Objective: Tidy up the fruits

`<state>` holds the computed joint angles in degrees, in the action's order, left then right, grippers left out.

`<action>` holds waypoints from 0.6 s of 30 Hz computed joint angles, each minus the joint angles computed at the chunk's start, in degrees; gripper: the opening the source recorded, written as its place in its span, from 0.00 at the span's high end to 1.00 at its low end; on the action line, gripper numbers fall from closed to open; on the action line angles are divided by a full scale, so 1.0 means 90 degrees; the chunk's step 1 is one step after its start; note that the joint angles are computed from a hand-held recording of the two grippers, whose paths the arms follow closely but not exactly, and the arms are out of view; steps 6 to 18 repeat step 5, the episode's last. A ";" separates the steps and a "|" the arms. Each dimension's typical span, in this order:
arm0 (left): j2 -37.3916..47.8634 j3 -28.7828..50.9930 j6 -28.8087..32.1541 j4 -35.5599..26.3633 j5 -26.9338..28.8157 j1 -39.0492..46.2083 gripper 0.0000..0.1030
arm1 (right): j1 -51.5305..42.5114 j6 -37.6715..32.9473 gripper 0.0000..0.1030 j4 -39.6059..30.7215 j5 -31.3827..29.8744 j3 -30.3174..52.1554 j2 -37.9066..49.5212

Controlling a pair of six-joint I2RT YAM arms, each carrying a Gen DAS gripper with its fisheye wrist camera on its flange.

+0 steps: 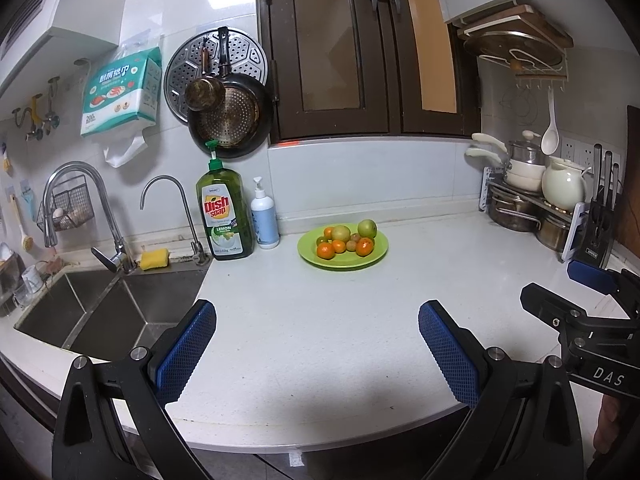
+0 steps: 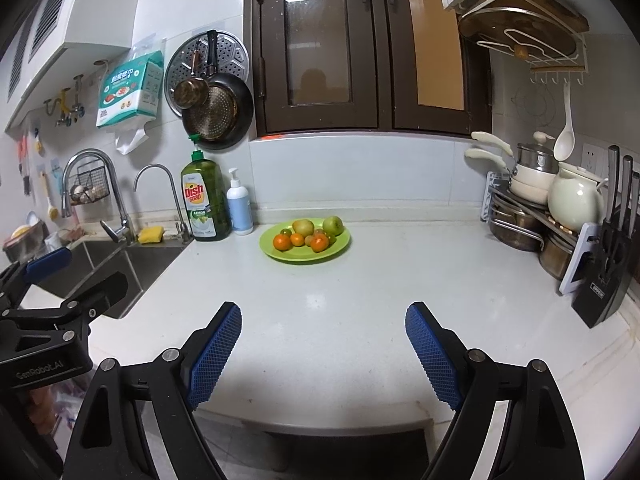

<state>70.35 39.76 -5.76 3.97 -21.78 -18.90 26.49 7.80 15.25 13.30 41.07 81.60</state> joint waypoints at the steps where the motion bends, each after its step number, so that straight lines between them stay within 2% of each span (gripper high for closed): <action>1: -0.0004 0.0000 -0.0006 -0.0007 0.0010 0.0002 0.00 | 0.0009 -0.0002 0.18 0.0007 0.0013 -0.0006 0.0000; 18: 0.0004 -0.0007 -0.0014 0.0017 -0.0017 -0.0017 0.00 | 0.0022 0.0008 0.18 0.0023 0.0023 -0.0029 0.0001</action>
